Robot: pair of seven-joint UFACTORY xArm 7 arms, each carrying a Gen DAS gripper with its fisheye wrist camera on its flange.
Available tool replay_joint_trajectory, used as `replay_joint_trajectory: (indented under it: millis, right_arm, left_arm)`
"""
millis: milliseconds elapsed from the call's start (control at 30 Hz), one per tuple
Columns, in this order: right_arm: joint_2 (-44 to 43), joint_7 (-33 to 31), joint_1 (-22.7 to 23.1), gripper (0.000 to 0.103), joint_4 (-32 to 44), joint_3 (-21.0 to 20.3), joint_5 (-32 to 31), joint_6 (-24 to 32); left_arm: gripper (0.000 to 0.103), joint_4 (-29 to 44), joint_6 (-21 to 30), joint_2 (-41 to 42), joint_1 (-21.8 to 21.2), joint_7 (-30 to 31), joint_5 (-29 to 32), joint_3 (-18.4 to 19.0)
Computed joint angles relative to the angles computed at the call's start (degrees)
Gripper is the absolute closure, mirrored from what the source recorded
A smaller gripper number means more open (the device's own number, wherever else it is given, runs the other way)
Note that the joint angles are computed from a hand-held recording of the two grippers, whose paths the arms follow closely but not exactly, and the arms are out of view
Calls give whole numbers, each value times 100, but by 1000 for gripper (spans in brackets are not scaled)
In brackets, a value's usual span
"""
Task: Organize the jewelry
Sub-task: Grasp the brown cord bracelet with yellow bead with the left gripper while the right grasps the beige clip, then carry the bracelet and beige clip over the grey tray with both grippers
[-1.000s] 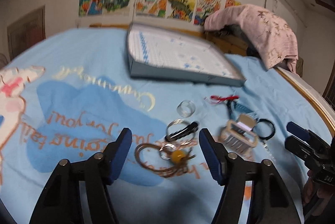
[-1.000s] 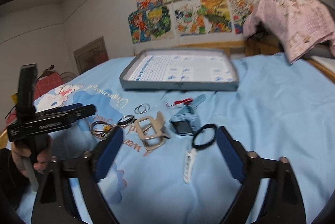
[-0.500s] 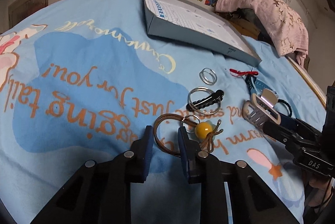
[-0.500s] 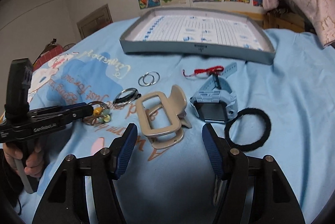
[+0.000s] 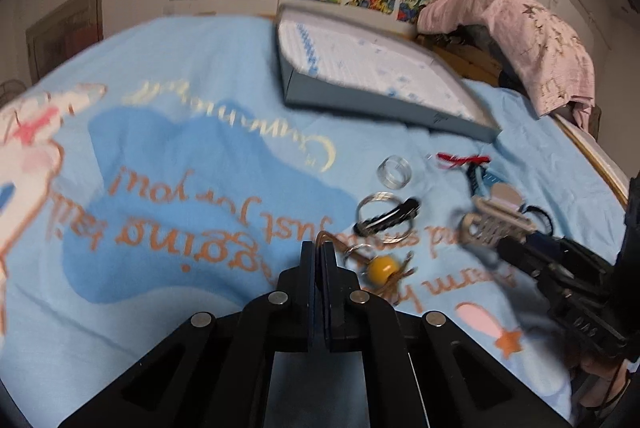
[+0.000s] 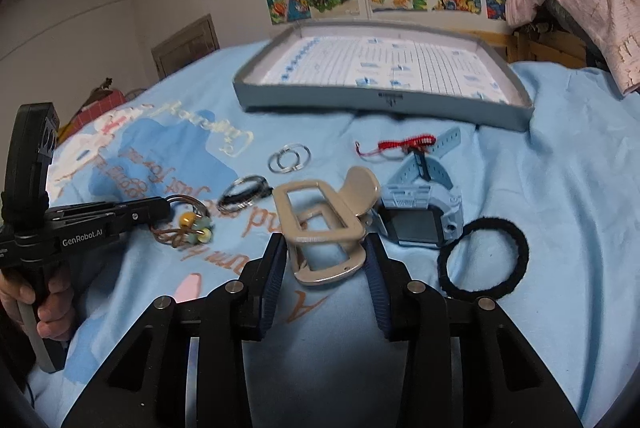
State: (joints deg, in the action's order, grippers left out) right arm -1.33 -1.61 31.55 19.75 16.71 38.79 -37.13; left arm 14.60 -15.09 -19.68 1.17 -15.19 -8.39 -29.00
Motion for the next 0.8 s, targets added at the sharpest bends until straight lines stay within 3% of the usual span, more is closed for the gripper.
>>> replay_joint_trajectory:
  millis: [333, 400, 467, 667, 800]
  right_arm:
    - [-115, 614, -130, 68, -389, -90, -845, -713]
    - [-107, 652, -131, 68, -433, -65, -847, -874]
    - [-126, 721, -151, 68, -479, -80, -936, -983]
    - [-109, 826, -208, 68, -520, -115, -1078, -1109]
    - [-127, 857, -244, 68, -504, -136, -1129, -1158]
  left_arm:
    - [100, 2, 671, -1059, -1137, -196, 741, 1290]
    - [100, 82, 690, -1052, -1213, -187, 876, 1320]
    - [100, 186, 845, -1011, -878, -255, 991, 928]
    - [100, 234, 585, -779, -1081, -351, 1102, 1204]
    - [100, 430, 702, -677, -869, -266, 1190, 1024]
